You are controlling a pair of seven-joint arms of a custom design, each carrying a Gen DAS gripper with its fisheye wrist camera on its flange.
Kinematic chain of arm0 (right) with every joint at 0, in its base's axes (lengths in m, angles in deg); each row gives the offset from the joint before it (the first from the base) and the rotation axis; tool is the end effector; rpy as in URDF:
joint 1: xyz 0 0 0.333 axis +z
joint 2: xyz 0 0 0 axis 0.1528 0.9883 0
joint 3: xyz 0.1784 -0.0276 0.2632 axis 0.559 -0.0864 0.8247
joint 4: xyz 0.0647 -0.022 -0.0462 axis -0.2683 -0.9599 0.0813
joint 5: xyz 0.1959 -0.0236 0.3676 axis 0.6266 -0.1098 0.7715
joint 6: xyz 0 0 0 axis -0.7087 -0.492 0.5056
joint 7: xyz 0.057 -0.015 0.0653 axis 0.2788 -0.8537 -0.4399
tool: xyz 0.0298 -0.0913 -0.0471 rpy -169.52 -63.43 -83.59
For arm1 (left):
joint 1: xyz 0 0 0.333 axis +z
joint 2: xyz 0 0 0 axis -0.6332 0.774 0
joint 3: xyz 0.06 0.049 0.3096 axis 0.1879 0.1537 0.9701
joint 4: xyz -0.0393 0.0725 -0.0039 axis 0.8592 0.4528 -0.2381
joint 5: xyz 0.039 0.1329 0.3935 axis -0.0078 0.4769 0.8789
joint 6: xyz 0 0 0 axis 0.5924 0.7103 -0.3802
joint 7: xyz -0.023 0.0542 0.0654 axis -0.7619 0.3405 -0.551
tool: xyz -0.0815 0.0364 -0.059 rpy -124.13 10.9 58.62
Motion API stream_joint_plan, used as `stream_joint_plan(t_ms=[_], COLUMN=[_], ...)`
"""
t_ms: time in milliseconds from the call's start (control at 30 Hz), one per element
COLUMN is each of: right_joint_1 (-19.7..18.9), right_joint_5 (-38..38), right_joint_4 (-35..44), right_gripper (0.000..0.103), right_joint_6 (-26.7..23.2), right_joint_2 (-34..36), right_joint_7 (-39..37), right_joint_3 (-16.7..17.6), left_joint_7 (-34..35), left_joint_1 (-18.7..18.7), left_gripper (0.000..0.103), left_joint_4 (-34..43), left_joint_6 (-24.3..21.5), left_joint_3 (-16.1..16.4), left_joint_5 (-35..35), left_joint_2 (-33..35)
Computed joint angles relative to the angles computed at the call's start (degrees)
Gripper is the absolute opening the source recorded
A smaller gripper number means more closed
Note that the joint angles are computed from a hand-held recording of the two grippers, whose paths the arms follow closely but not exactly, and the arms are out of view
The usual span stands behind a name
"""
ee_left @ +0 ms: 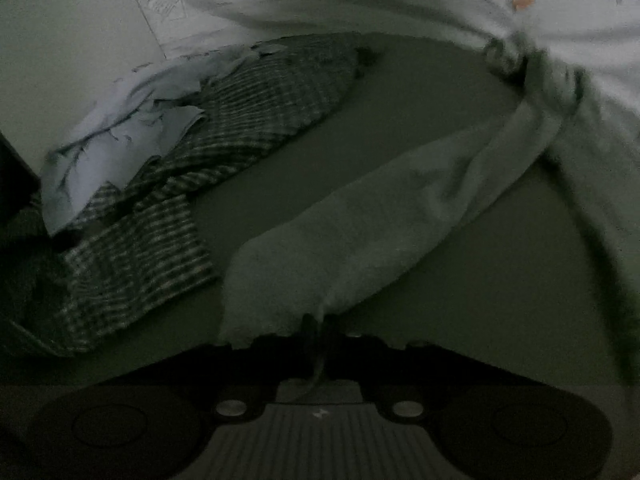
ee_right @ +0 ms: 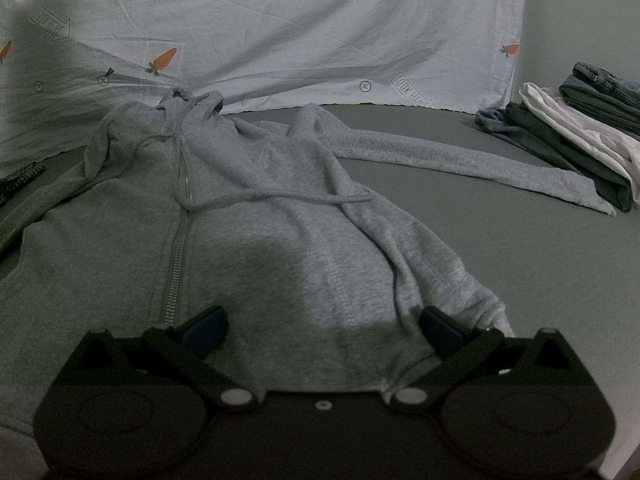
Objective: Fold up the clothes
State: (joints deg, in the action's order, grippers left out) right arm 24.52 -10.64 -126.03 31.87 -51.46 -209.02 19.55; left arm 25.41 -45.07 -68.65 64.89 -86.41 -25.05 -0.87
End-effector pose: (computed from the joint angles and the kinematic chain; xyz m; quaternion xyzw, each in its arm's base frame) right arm 0.4610 0.1907 0.4904 -0.3269 0.8328 -0.4169 0.1605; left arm 0.6839 -0.1532 0.5619 -0.5304 0.8002 -0.2211 0.1718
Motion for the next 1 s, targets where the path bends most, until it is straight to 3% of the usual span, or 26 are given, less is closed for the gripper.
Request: stream_joint_plan(t_ms=[67,167,267,333,400,467,567,700,800,900,1000], right_joint_1=[0.0,0.0,0.1,0.1,0.1,0.1,0.1,0.1,0.1,0.1,0.2], right_joint_5=[0.0,0.0,0.0,0.0,-0.1,0.0,0.0,0.0,0.0,-0.1,-0.1], right_joint_4=[0.0,0.0,0.0,0.1,0.1,0.0,0.2,0.3,0.3,0.3,0.3], right_gripper=[0.103,0.103,0.103,0.103,0.103,0.103,0.103,0.103,0.103,0.103,0.103], right_joint_6=[0.0,-0.1,-0.1,-0.1,-0.1,-0.1,-0.1,-0.3,-0.2,-0.2,-0.2], right_joint_2=[0.0,0.0,0.0,0.1,0.1,0.0,0.1,0.2,0.3,0.3,0.3], right_joint_7=[0.0,0.1,0.1,0.1,0.1,0.1,0.0,0.0,0.0,0.1,0.2], right_joint_3=[0.0,0.0,0.0,0.0,0.0,0.0,0.0,0.0,0.0,0.0,0.0], left_joint_7=[4.3,8.4,4.8,-4.7,-19.9,-30.0,-34.4,-35.8,-34.3,-31.1,-27.5], left_joint_1=[2.4,6.8,9.4,8.7,5.0,3.9,4.3,3.8,4.5,5.0,3.9], left_gripper=[0.002,0.003,0.003,0.003,0.003,0.004,0.021,0.023,0.027,0.029,0.041], left_joint_4=[1.8,5.5,5.9,5.3,5.4,6.2,4.8,3.6,3.5,0.8,-1.4], left_joint_6=[-3.1,-9.9,-11.4,-7.1,-4.0,-5.4,-6.1,-5.2,-5.3,-2.5,1.9], left_joint_3=[-1.9,-3.8,-3.7,-2.7,1.0,2.7,2.9,2.8,2.1,1.4,1.1], left_joint_5=[-10.0,-30.9,-47.0,-43.8,-28.4,-18.5,-13.5,-6.2,-6.5,-8.1,-4.4], left_joint_2=[-0.7,-1.3,-1.7,-1.7,-0.8,1.2,1.7,0.8,0.4,-1.7,-3.1])
